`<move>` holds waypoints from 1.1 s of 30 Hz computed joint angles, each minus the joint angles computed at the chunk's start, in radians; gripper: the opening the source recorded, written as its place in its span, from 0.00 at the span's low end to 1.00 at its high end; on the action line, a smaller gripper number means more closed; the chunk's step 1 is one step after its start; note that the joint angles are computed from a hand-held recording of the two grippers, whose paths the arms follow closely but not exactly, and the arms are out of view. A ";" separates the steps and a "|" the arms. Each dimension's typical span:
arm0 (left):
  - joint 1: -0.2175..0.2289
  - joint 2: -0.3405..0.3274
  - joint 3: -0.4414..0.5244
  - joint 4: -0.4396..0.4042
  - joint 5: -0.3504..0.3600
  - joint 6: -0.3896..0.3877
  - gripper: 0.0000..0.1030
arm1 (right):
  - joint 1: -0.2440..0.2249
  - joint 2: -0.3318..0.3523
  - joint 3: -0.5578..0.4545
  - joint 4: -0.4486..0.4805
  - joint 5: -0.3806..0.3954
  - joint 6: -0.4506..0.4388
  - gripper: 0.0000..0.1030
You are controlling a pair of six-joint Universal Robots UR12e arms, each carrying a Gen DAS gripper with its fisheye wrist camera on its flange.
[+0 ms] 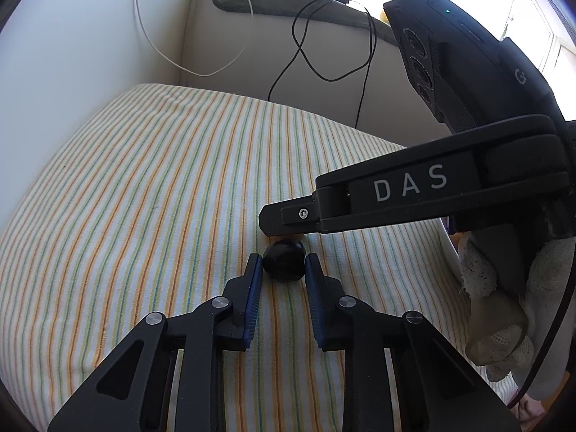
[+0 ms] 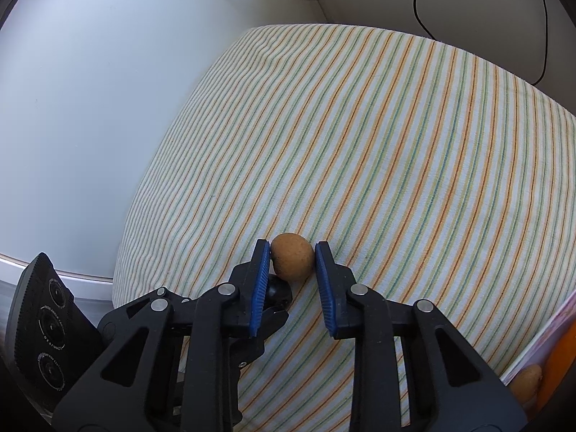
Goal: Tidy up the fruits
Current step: 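Close the right tool on the brown kiwi while the left tool grasps the dark plum, then carry the kiwi with the right tool while the left tool carries the plum over the plate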
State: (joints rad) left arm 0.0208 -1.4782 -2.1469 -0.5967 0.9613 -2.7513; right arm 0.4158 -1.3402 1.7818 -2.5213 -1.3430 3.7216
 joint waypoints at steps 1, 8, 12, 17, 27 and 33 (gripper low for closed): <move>-0.001 -0.001 -0.001 0.003 0.000 -0.001 0.22 | 0.000 0.000 0.000 0.000 0.000 -0.002 0.26; 0.005 0.005 -0.007 0.009 -0.008 0.002 0.21 | 0.002 -0.010 0.008 -0.013 -0.007 0.004 0.26; 0.008 0.018 -0.013 0.009 -0.011 0.006 0.21 | 0.001 -0.028 0.021 -0.024 -0.016 0.007 0.26; 0.009 0.037 -0.020 0.012 -0.016 0.005 0.21 | 0.003 -0.051 0.036 -0.032 -0.028 0.008 0.26; 0.006 0.092 -0.038 0.015 -0.038 0.008 0.21 | 0.007 -0.106 0.074 -0.062 -0.063 0.006 0.26; 0.004 0.117 -0.047 0.014 -0.058 0.015 0.21 | 0.000 -0.156 0.116 -0.095 -0.078 0.016 0.26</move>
State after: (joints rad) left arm 0.0250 -1.3609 -2.1940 -0.5829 0.9037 -2.7367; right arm 0.4160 -1.4966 1.8979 -2.6167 -1.4213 3.7376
